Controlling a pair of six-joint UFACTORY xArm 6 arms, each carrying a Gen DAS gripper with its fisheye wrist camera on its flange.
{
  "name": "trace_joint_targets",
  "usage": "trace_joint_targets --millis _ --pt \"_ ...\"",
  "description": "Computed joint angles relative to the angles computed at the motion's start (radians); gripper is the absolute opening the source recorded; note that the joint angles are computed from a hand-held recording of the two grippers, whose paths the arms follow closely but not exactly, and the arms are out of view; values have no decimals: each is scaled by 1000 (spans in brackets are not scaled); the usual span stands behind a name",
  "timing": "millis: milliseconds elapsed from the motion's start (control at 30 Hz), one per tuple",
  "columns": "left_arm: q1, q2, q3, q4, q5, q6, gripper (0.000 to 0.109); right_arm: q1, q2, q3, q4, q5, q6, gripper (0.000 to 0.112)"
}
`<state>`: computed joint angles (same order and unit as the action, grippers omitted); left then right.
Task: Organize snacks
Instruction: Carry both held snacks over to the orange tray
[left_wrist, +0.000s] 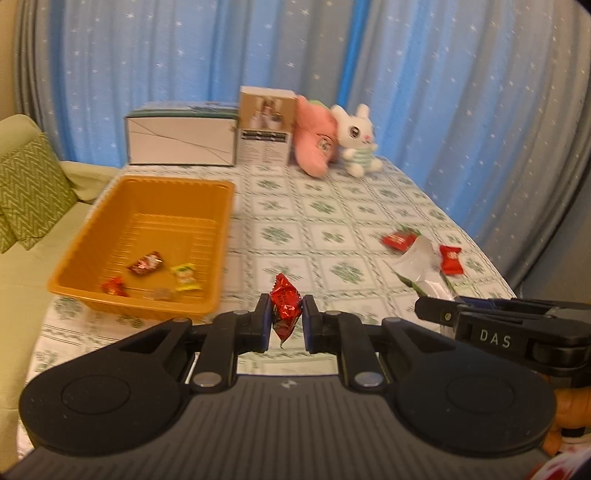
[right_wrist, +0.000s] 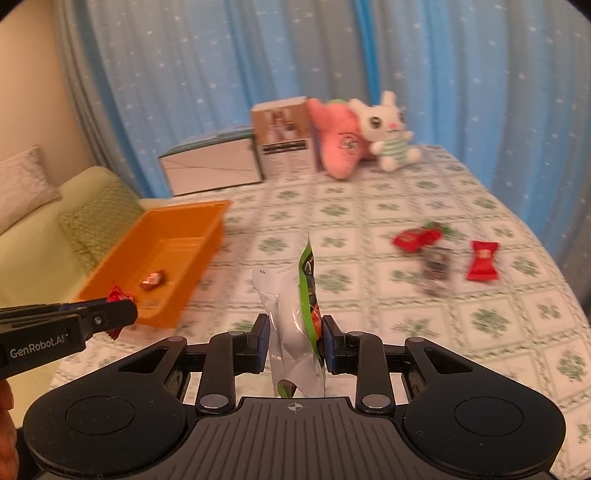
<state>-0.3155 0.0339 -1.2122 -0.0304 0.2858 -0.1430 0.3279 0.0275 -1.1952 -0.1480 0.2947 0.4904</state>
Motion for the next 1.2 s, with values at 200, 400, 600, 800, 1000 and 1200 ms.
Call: trace_joint_targets --millis 200,400,600,800,1000,1200 --pt "54 -15 1 -3 12 15 15 53 75 -97 61 19 -63 30" --pt "102 -13 -6 -59 23 79 15 84 144 -181 102 43 -112 30" --pt "144 9 -31 -89 35 131 15 108 221 -276 136 73 -141 30" --pt "179 57 -86 -178 51 218 15 132 328 -420 182 108 -187 30" --pt "209 127 -167 -239 79 286 15 141 471 -630 217 168 -210 30" --pt "235 209 -269 -259 114 331 15 142 642 -892 232 261 -213 30"
